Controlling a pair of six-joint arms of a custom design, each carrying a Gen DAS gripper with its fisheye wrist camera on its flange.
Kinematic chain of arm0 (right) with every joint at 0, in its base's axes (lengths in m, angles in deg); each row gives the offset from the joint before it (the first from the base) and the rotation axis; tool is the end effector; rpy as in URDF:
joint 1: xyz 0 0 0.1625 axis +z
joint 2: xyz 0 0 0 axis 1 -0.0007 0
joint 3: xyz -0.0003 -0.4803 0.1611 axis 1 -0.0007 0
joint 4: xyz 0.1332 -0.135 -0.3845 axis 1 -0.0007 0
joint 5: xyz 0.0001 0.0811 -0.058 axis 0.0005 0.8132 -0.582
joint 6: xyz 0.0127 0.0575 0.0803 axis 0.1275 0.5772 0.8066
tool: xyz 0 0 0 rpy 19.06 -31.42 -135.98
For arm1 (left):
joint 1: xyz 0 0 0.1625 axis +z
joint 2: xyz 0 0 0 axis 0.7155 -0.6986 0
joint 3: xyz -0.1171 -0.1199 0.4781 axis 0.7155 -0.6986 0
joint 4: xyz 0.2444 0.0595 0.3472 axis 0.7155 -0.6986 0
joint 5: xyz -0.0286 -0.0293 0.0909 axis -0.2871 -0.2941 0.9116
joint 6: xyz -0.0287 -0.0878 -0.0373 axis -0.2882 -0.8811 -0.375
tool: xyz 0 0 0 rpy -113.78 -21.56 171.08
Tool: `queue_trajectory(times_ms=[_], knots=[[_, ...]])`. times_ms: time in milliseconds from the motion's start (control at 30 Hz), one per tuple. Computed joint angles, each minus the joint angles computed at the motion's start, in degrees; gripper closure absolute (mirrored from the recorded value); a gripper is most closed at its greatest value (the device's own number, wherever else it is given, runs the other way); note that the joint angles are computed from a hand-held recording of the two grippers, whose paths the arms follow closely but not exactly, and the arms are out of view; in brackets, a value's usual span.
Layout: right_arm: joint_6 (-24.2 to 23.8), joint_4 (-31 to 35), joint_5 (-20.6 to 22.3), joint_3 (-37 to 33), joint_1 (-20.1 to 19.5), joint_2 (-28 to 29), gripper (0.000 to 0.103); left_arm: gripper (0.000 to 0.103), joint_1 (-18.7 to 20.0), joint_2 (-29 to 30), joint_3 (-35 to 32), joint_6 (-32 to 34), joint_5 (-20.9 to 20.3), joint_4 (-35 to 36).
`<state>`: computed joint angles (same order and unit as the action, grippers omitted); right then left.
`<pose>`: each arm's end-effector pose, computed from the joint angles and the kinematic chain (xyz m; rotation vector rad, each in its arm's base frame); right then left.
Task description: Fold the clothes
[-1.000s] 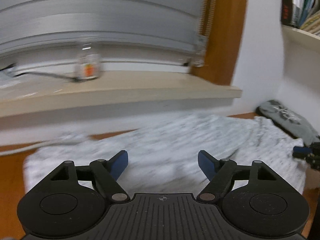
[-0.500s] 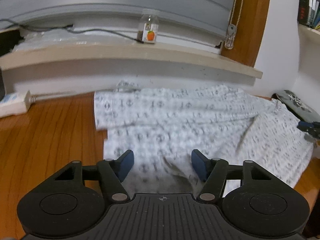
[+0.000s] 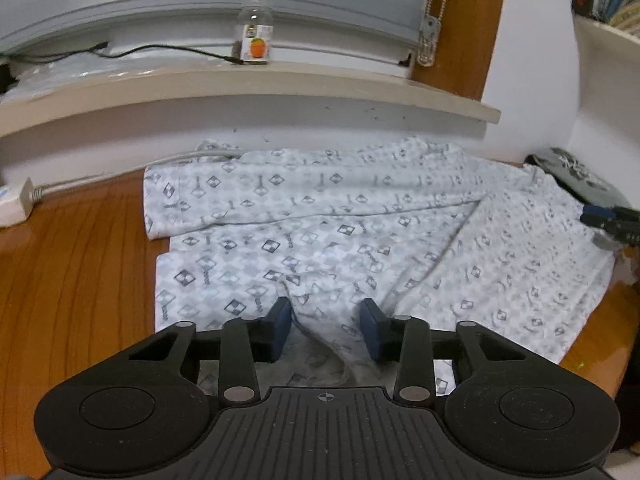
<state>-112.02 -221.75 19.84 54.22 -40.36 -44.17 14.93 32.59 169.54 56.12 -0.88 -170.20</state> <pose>-0.1349 -0.4344 0.2684 0.7131 -2.0673 1.3191 -0.1436 -0.6069 0.0526 1.0081 2.4620 -0.8389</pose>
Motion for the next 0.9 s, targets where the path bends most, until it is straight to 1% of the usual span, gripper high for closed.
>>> queue_trajectory(times_ms=[33, 100, 233, 267, 300, 367, 400, 433, 500, 567, 633, 833, 867, 900], knots=[[0.21, -0.03, 0.28, 0.06, -0.12, -0.06, 0.054, 0.084, -0.09, 0.29, -0.02, 0.59, 0.12, -0.67], [0.49, 0.02, 0.75, 0.11, -0.32, -0.16, 0.054, 0.094, -0.52, 0.40, 1.19, 1.97, -0.27, -4.96], [0.53, 0.34, 0.73, 0.05, -0.29, -0.27, 0.053, 0.094, -1.15, -0.78, 3.62, 2.55, -1.73, -13.32], [0.51, 0.36, 0.63, 0.04, -0.25, -0.27, 0.053, 0.094, -1.44, -0.59, 3.25, 3.50, 0.24, -14.74], [0.40, 0.30, 0.48, 0.04, -0.18, -0.22, 0.053, 0.093, -1.53, -0.49, 2.39, 3.84, 2.01, -13.76], [-0.07, -0.10, 0.02, 0.09, 0.03, 0.00, 0.052, 0.088, -1.30, -0.60, 0.53, 1.90, 3.84, -7.16], [-0.26, -0.33, -0.06, 0.14, 0.07, 0.09, 0.051, 0.083, -1.17, -0.51, -0.44, 0.93, 4.66, -4.08], [-0.40, -0.62, 0.07, 0.21, 0.03, 0.17, 0.048, 0.069, -1.16, -0.17, -0.72, 1.41, 4.83, -3.41], [-0.47, -0.91, 0.69, 0.33, -0.23, 0.20, 0.046, 0.053, -0.80, 0.30, -0.96, 1.17, 4.04, -3.36], [-0.30, -0.76, 1.10, 0.33, -0.43, 0.10, 0.046, 0.052, -0.64, 0.65, -1.69, 0.45, 3.99, -2.53], [-0.45, -0.12, 1.37, 0.31, -0.55, -0.15, 0.046, 0.042, -0.27, 1.27, -2.95, 0.70, 4.71, -1.91], [-0.40, -0.09, 1.90, 0.34, -0.83, -0.20, 0.046, 0.039, -0.65, 3.23, -5.42, 2.88, 7.59, -1.04], [-0.33, -0.39, 1.86, 0.37, -0.81, -0.09, 0.046, 0.038, -0.80, 3.40, -5.54, 3.21, 7.46, -1.38], [-0.26, -0.69, 1.82, 0.40, -0.78, 0.02, 0.046, 0.032, -0.95, 3.57, -5.66, 3.55, 7.32, -1.77]])
